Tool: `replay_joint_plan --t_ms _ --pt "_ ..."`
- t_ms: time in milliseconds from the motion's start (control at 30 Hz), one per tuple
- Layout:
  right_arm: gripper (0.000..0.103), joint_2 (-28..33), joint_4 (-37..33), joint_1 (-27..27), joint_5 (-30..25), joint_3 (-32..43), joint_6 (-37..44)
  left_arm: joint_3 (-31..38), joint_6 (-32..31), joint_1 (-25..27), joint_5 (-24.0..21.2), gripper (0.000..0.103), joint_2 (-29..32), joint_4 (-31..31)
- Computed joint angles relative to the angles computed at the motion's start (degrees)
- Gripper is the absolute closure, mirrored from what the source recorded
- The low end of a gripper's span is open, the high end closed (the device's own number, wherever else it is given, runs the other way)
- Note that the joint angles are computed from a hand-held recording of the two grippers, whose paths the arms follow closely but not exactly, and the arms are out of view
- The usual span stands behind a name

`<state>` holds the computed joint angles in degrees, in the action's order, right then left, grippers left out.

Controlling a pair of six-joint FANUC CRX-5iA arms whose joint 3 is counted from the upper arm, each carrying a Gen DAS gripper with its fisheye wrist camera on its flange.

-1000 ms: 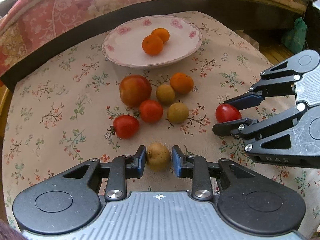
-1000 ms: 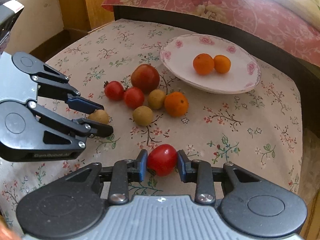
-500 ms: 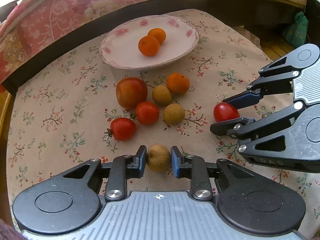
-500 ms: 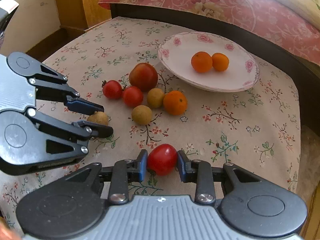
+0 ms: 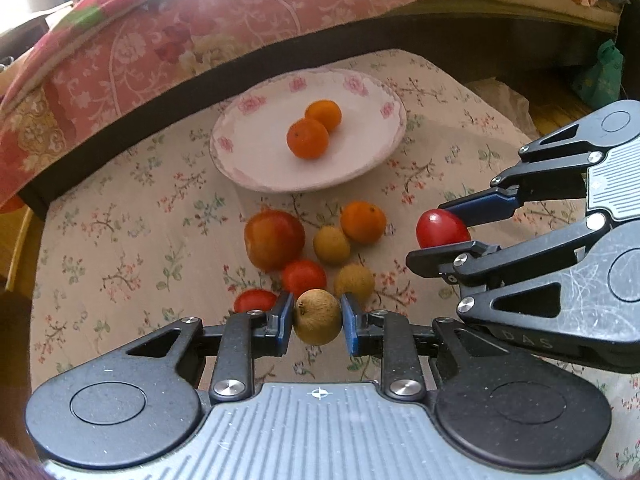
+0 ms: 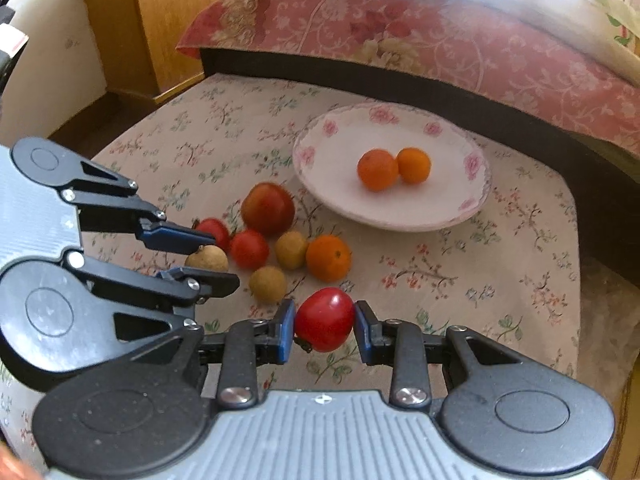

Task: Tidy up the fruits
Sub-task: 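Carry the held tomato and kiwi over the white plate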

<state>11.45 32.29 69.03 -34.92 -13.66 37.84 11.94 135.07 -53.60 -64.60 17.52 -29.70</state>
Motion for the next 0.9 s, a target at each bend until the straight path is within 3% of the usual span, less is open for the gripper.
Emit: replay_joint_plan --t_ms 900 --pt "0.069 2.30 9.55 -6.13 5.10 1.50 -12.80 6.78 2.50 3.02 0.69 0.070 3.49 -4.46"
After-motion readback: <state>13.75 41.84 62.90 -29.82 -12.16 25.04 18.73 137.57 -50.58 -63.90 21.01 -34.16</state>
